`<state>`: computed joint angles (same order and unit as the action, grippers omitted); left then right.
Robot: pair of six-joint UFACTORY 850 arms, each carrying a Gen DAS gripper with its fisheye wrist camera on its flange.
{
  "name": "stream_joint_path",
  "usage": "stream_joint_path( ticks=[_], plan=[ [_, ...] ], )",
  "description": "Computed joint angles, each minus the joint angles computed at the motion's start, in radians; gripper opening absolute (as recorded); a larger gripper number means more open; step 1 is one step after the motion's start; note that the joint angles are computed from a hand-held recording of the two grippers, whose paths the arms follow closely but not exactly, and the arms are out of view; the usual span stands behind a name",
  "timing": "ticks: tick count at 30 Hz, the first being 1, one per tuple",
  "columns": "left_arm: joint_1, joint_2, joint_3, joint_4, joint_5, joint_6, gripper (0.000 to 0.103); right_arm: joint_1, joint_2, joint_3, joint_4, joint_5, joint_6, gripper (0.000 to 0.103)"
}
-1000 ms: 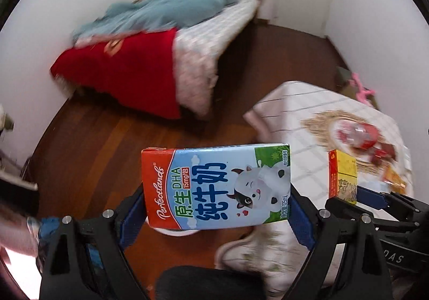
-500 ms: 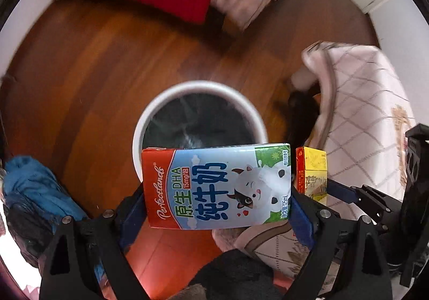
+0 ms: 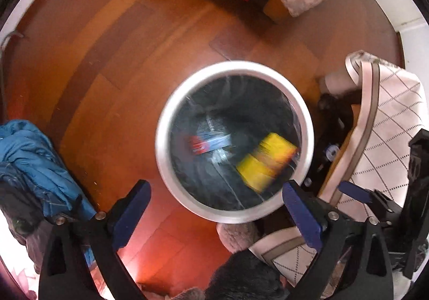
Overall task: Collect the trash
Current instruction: 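Move both tools back from the bin toward the table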
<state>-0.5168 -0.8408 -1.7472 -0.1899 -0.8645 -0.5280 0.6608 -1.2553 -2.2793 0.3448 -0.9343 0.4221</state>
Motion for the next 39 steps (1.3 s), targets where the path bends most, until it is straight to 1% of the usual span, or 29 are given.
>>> stream_joint_path(
  ticks=[4, 7, 9, 15, 21, 26, 31, 33, 36, 39],
  plan=[
    [-0.029, 0.062, 0.062, 0.185, 0.028, -0.163, 0.100, 0.007, 0.054, 0.076, -0.062, 0.045, 0.043, 0.103],
    [-0.053, 0.117, 0.120, 0.264, 0.059, -0.255, 0.100, 0.018, 0.083, 0.101, -0.184, 0.043, 0.115, 0.103],
    [-0.074, 0.151, 0.154, 0.322, 0.067, -0.312, 0.100, 0.033, 0.125, 0.153, -0.261, 0.050, 0.154, 0.103],
    [-0.125, 0.236, 0.223, 0.428, 0.064, -0.411, 0.100, 0.066, 0.246, 0.295, -0.383, 0.087, 0.230, 0.103],
    [-0.169, 0.314, 0.274, 0.495, 0.066, -0.487, 0.100, 0.097, 0.369, 0.419, -0.476, 0.148, 0.309, 0.103],
    [-0.214, 0.366, 0.288, 0.573, 0.048, -0.540, 0.100, 0.127, 0.477, 0.526, -0.552, 0.207, 0.384, 0.103],
    [-0.253, 0.417, 0.299, 0.619, 0.049, -0.591, 0.100, 0.148, 0.587, 0.629, -0.611, 0.266, 0.467, 0.103],
    [-0.276, 0.433, 0.292, 0.661, 0.033, -0.628, 0.100, 0.156, 0.642, 0.679, -0.643, 0.294, 0.515, 0.103],
    [-0.314, 0.436, 0.258, 0.712, -0.008, -0.667, 0.100, 0.162, 0.730, 0.762, -0.664, 0.349, 0.568, 0.103],
    [-0.353, 0.421, 0.220, 0.748, -0.021, -0.686, 0.100, 0.164, 0.834, 0.861, -0.677, 0.396, 0.607, 0.103]
  ],
)
